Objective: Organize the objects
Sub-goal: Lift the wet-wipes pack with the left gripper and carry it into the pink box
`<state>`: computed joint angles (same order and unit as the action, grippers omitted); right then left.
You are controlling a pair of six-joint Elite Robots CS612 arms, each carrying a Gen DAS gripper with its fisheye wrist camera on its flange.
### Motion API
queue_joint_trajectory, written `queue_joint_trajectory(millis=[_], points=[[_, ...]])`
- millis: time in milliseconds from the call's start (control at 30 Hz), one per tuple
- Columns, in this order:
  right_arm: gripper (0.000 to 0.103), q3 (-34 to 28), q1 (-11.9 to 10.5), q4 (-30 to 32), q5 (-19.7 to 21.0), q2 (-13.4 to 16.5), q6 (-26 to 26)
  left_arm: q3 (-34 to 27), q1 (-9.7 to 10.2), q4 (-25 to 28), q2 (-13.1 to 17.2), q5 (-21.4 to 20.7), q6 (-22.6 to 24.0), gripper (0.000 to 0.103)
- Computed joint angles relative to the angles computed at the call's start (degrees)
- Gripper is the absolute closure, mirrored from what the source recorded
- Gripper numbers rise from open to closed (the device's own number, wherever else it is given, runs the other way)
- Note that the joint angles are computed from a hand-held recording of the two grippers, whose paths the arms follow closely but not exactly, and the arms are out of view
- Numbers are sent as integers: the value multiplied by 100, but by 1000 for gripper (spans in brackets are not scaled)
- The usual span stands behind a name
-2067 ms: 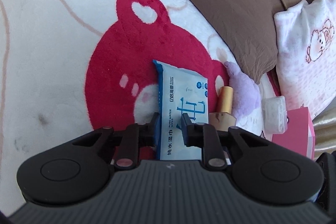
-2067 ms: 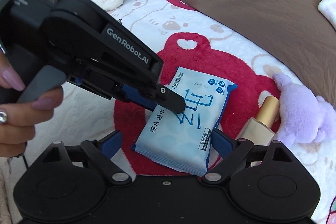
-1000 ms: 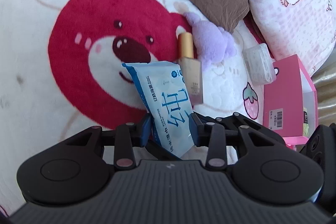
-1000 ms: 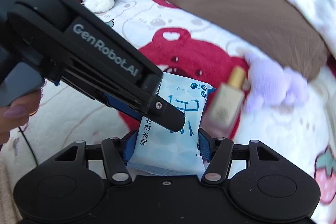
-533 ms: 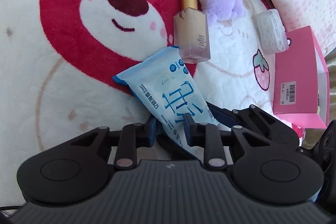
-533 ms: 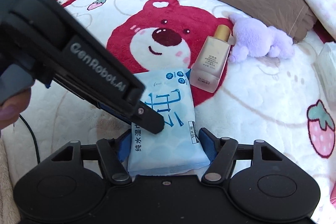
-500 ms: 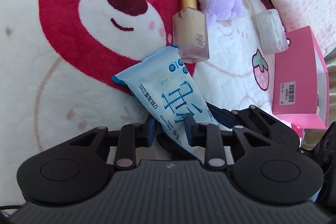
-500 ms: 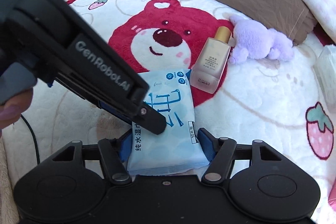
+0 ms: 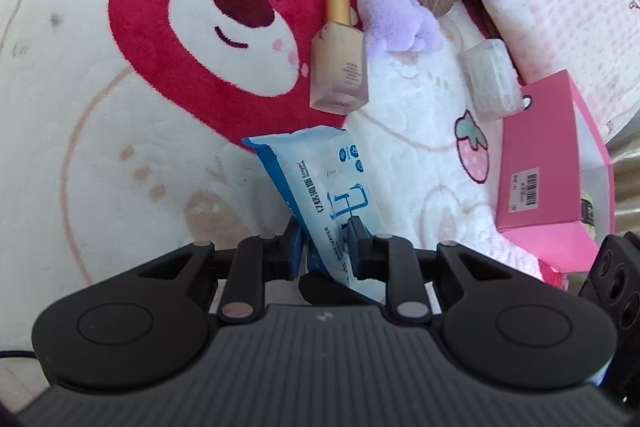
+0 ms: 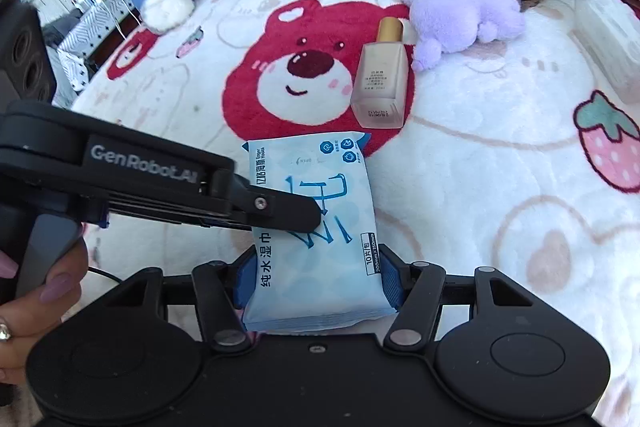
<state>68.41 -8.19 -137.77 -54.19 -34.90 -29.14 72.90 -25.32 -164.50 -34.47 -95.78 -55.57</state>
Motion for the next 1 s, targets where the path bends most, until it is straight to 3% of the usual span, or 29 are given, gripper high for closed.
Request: queue_joint_trajectory(millis=[200,333,500,700,867,1000], points=[[38,458,-131,-781,310,-311,-11,214,-208,-392,-292,475,217,83],[38,774,-240,-1717,348,-543,187,92,-308,-599,-377,614,687,83],[38,1041,-392,-3173,189,-700,817,-461,-457,-583,-322,692,1383,83],[38,983,-578,-4457,-265,-652,1734,-1596,-525,-370,98,311,2043,83],[39,733,-696,-4745,-627,-533,2153,-2832,-549,260,646,-82,2398,83],[39,390,-770,-4420,-1016,-384,2387,-4300,-565,1240,1364,-377,2444,83]])
